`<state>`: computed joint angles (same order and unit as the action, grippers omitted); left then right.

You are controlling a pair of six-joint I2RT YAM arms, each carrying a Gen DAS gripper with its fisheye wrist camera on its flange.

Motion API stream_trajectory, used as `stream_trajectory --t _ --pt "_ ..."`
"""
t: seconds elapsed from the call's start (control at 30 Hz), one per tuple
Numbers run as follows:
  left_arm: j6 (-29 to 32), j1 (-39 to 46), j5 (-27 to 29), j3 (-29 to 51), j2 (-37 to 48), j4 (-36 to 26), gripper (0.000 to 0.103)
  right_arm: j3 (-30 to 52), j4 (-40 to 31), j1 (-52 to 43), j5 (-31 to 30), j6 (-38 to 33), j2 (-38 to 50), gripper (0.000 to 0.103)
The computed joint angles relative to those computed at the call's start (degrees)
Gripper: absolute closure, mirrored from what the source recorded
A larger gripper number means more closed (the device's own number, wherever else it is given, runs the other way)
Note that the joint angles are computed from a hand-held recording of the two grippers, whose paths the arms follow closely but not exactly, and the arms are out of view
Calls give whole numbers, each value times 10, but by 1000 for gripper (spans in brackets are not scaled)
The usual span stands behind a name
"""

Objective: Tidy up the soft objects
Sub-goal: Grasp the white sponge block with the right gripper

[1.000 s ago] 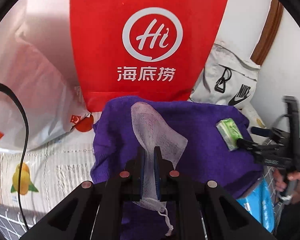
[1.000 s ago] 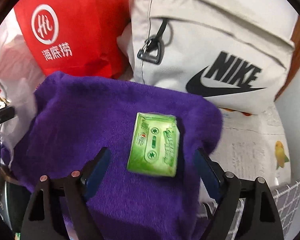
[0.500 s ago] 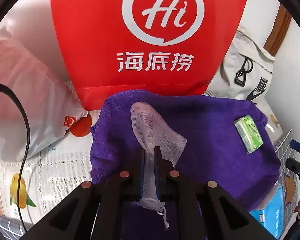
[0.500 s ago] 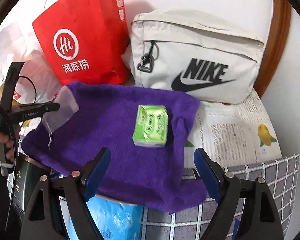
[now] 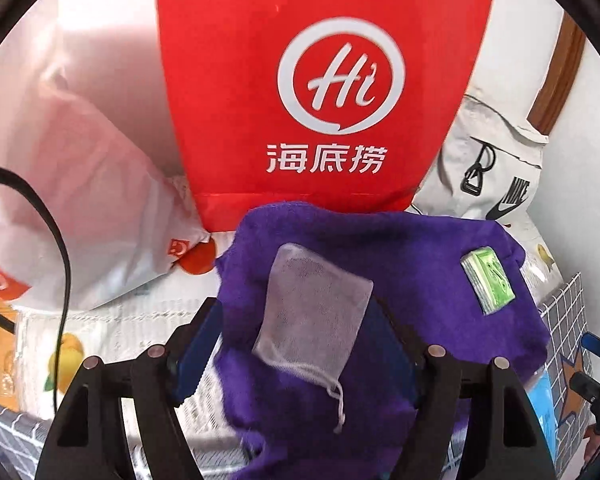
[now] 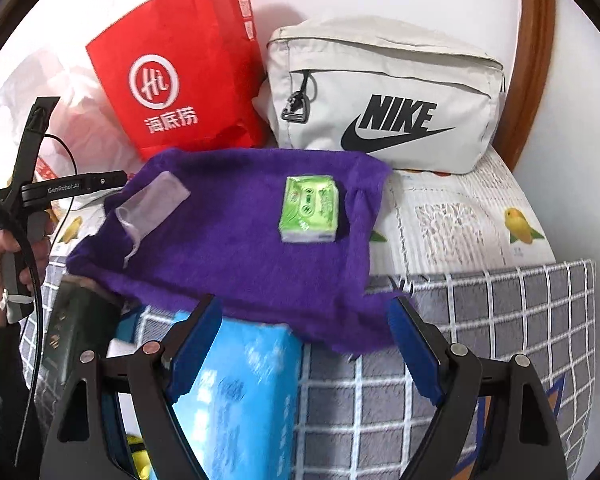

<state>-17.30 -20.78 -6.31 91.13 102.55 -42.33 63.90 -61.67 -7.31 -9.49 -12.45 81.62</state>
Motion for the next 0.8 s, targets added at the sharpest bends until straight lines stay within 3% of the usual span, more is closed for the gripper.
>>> stream_trajectory --t 0.27,0.53,0.67,0.8 --pt "-15 -25 -33 -109 -135 -12 29 -6 -70 60 -31 34 -97 18" --pt "-67 -64 -55 -252 -293 -31 29 -64 -87 232 -53 136 -175 22" --pt "-97 -89 -65 -311 -363 -42 29 -88 -53 329 -11 176 -176 25" --pt "-122 -109 -73 -351 -414 -58 29 -110 -28 384 31 196 -131 38"
